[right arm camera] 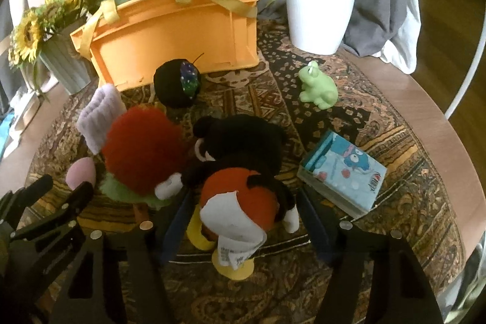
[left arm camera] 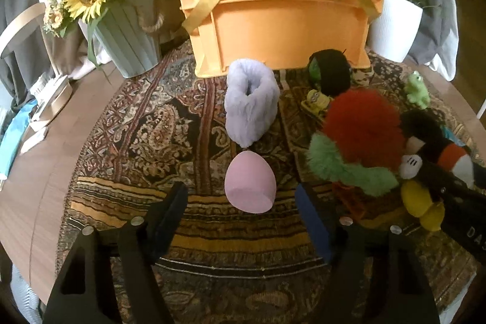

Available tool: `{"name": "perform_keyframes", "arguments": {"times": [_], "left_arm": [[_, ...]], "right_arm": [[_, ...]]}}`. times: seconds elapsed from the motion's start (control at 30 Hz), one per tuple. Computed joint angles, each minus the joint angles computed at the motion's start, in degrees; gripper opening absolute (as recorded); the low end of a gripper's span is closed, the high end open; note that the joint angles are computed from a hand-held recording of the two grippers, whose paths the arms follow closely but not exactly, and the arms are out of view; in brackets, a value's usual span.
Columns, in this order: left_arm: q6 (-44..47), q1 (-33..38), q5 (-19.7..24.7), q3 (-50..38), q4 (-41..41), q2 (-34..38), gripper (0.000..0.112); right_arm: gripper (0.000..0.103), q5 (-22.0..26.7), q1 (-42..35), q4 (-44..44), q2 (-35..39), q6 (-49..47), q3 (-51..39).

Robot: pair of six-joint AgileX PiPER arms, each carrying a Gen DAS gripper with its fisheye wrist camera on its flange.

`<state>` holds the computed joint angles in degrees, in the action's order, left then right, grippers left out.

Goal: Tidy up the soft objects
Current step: 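Grasp the pink egg plush with left gripper while right gripper grasps the black penguin plush, then carry pink egg with left gripper while right gripper carries penguin into the orange crate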

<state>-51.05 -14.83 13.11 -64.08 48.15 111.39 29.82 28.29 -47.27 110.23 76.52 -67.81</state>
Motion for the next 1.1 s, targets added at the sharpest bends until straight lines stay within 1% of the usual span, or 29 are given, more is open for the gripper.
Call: {"name": "perform_keyframes", "arguments": {"times": [0.07, 0.1, 0.13, 0.17, 0.23, 0.3, 0.33, 0.4, 0.43, 0.5, 0.6, 0.7, 0.93, 1.1], "left_arm": [[-2.8, -0.2, 0.5, -0.5, 2.5, 0.8, 0.071], [-3.5, -0.3, 0.7, -0.8, 3.1, 1.2, 0.068], [-3.6, -0.3, 0.7, -0.9, 3.2, 1.5, 0.065], [-3.7, -0.3, 0.7, -1.1, 3.2, 1.7, 0.062], [-3.6, -0.5, 0.6, -1.4, 3.2, 2.1, 0.059], [-3.8, -0.7, 1.0, -1.8, 3.8, 2.7, 0.051], [-2.9, -0.6, 0.8, -2.0, 3.0, 3.0, 0.048], [-0.5, -0.3, 0.3, -2.1, 0.7, 3.2, 0.037], [-0.2, -0.2, 0.0, -2.1, 0.6, 3.3, 0.037], [-3.1, -0.5, 0.1, -1.8, 4.0, 3.2, 0.037], [-1.4, -0.4, -0.6, -0.9, 2.6, 2.2, 0.036], [-2.2, -0.6, -0.9, 0.5, 3.6, 0.4, 0.036], [4.6, -0.7, -1.5, 2.3, -3.5, -4.4, 0.036], [5.9, -1.2, -1.8, 3.1, -5.3, -8.1, 0.036]], "right_arm": [[0.064, -0.5, -0.3, 0.4, 0.4, -0.7, -0.2], [0.063, -0.3, -0.3, 0.1, 0.4, -0.5, -0.1], [0.06, 0.1, -0.2, -0.5, 0.5, -0.1, -0.2], [0.058, 0.2, -0.2, -0.7, 0.5, 0.0, -0.3], [0.057, 0.1, -0.3, -0.5, 0.5, -0.1, -0.2], [0.055, 0.5, -0.3, -0.6, 0.5, 0.0, -0.2], [0.053, 0.7, -0.2, -0.7, 0.5, 0.1, -0.3], [0.051, 1.4, 0.1, -0.5, 0.6, -0.3, -0.6], [0.05, 1.5, 0.2, -0.4, 0.5, -0.2, -0.5], [0.048, 1.8, 0.3, -0.2, 0.3, -0.4, -0.5], [0.045, 1.9, 0.2, 0.2, -0.4, -0.4, 0.0], [0.043, 1.4, 0.2, 0.1, -1.8, -0.1, 1.0], [0.043, 1.4, 0.8, -2.4, -5.7, 1.2, 2.9], [0.043, 1.6, 1.0, -4.5, -9.4, 1.7, 4.0]]}}
